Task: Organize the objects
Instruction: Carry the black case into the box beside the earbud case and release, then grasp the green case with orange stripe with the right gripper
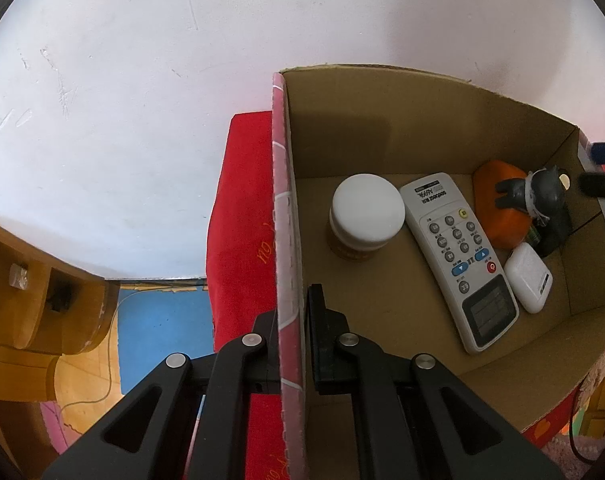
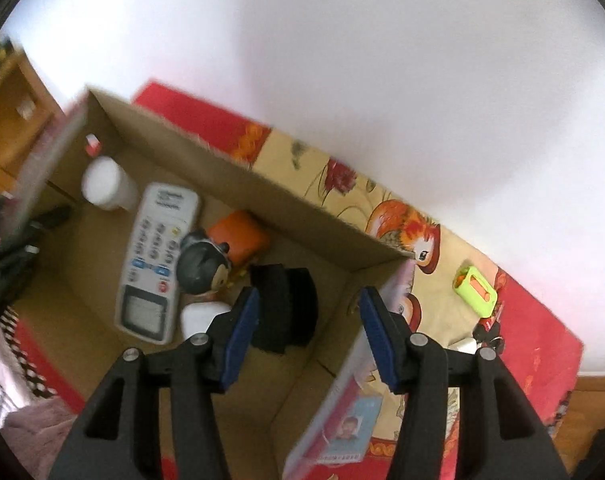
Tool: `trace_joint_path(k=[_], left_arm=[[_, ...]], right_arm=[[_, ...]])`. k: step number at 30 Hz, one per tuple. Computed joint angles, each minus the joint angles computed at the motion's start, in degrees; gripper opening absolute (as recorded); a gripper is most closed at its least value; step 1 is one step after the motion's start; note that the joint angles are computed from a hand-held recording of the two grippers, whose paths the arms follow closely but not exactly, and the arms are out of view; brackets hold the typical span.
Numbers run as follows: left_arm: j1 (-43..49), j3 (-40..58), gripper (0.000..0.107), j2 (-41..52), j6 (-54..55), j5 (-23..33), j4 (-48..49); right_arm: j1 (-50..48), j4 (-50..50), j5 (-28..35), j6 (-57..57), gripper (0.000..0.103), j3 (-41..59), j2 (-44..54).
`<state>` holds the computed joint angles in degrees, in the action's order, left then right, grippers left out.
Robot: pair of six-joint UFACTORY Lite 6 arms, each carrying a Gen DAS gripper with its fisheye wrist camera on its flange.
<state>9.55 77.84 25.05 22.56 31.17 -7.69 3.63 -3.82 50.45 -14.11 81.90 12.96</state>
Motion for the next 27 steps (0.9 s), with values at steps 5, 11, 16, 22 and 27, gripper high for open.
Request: trace_joint_path(k=[5, 11, 16, 22, 27], left_arm=[[0.49, 1.05, 0.008, 0.15, 0.52, 1.02, -0.15], [-0.08, 0.3, 0.008, 0.12, -0.45, 0.38, 1.22], [-0.59, -0.35, 0.008, -0.33, -2.04, 0.19, 2.87], [-1.72, -0.16, 0.008, 0.24, -4.61, -0.05, 4.7], [-2.71, -0.07, 0.008, 0.25, -6.76, 0.01, 5.8]], right_arm=[[-11.54, 9.91, 2.44, -8.45, 0.053, 1.28, -4.78], [-24.8, 16.88, 2.85, -7.34, 0.064, 10.9, 5.45], [-31.37, 23.67, 0.58, -6.22, 0.079, 20.77, 19.72], [-27.81, 12.55, -4.74, 0.1, 0.08, 29.73, 30.51], [-26.52, 6.9, -2.02, 4.6, 0.08, 38.48, 38.35]])
